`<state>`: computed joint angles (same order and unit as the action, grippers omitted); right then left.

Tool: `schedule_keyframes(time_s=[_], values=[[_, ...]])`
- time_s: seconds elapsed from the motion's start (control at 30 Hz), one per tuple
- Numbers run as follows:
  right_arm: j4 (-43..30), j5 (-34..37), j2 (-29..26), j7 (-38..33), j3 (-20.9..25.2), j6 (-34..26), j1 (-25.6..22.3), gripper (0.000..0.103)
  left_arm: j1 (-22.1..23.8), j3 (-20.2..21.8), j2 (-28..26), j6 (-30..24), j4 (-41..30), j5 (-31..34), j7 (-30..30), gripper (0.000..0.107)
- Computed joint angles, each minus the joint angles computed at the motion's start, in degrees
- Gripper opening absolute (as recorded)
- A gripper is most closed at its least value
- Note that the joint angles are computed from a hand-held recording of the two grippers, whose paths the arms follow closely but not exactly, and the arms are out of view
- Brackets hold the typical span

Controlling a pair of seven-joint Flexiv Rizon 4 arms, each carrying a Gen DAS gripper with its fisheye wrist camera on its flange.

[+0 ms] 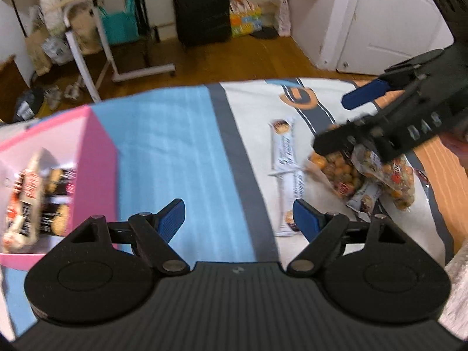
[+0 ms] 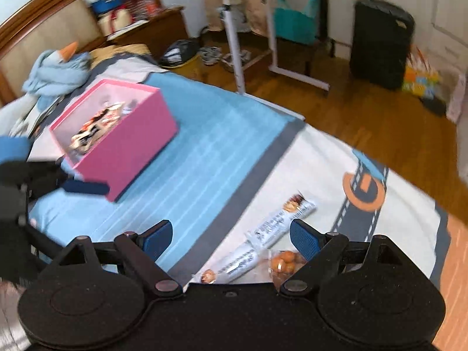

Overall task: Organize snacks
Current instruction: 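Move both grippers to the snacks and each grasp a white wafer bar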

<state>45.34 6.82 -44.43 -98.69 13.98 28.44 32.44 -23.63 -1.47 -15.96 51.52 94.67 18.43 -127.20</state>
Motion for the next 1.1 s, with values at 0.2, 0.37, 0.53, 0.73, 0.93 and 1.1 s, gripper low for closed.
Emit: schedule_keyframes(time_s=[0.2, 0.37, 0.53, 0.73, 0.93, 1.1], values=[[-5.61, -0.16, -5.29, 6.41, -1.27, -1.47, -0.62, 0.087, 1.17, -0.89, -5.30, 6.87, 0.49, -5.85, 0.93, 0.077], [-9.92, -0.10, -9.65, 5.59, -1.57, -2.18, -0.23, 0.074, 0.99, -1.10, -9.45, 11.33, 0.15, -9.06, 4.79, 0.071], [-13.44, -0.55, -12.93, 6.54, -2.50, -6.30, 0.72, 0.068, 0.03, -0.99, -13.08, 13.20, -1.09, -12.58, 9.03, 0.066], [-6.38, -1.80, -11.64, 5.62, -3.66, 1.14, 1.74, 0.066, -2.32, 1.44, -16.78, 11.72, -3.85, -12.50, 9.46, 0.047], [0.19, -3.16, -9.92, 4.72, -2.04, 10.64, 1.02, 0.047, -4.41, 3.88, -17.24, 14.27, -3.88, -9.75, 7.89, 0.036], [-0.34, -3.99, -10.09, 6.19, -1.68, 10.37, 0.98, 0.039, -4.17, 4.11, -17.13, 15.84, -2.92, -10.16, 6.89, 0.027]])
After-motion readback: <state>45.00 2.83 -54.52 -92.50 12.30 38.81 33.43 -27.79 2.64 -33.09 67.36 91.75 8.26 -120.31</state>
